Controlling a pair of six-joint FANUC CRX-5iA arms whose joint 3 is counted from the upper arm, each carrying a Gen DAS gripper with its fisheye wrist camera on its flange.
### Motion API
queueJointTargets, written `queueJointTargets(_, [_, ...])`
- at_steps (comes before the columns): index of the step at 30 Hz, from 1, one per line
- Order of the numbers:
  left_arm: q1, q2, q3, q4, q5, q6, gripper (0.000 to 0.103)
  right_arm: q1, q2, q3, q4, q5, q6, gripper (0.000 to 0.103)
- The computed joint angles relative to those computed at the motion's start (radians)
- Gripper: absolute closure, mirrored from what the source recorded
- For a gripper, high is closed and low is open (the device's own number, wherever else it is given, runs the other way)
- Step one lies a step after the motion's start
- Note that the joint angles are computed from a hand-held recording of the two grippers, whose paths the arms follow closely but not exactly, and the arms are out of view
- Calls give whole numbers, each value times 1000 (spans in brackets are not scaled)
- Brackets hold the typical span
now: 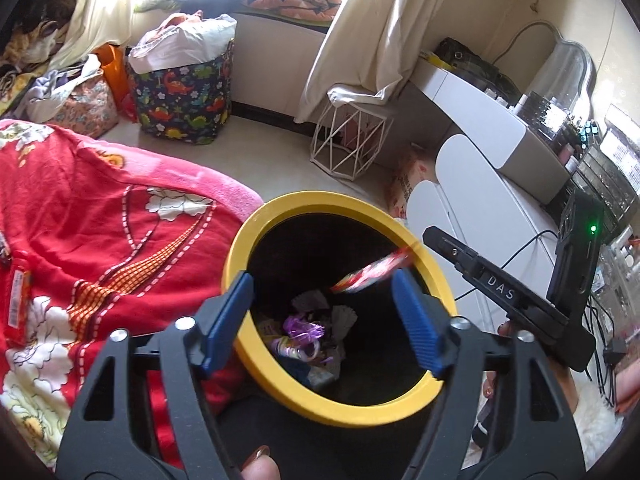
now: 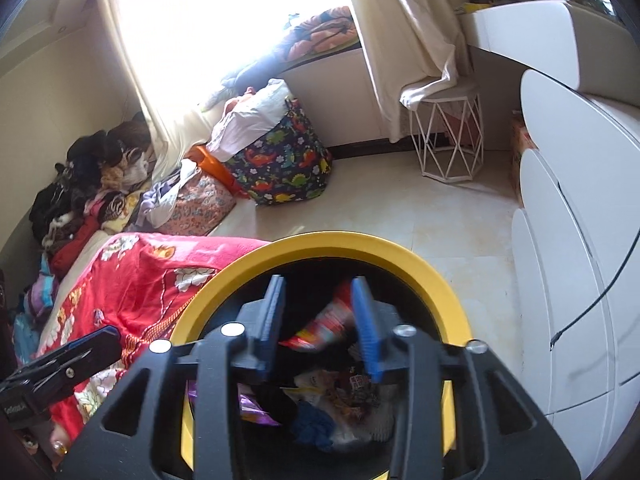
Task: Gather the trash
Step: 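Open both grippers over the bin to drop the wrappers, then move both grippers back to the chocolate bar and red candy tube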
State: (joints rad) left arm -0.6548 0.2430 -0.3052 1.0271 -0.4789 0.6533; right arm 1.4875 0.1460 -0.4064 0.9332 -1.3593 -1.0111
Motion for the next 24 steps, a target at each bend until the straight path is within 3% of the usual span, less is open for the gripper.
queueJointTargets(3, [-5, -10, -13, 2, 39, 3, 20, 4, -2, -1, -1, -1, -1, 61])
queueJointTargets(9, [18, -50, -48, -19, 123, 36, 11, -13, 19, 24, 47, 27, 26, 49])
queueJointTargets(19, [107, -93, -61, -157, 200, 173, 11, -53, 87, 117, 113, 100, 127, 38])
queueJointTargets(24, [145, -110, -78, -153, 221, 165, 11, -73, 129, 175, 134, 138, 178, 35])
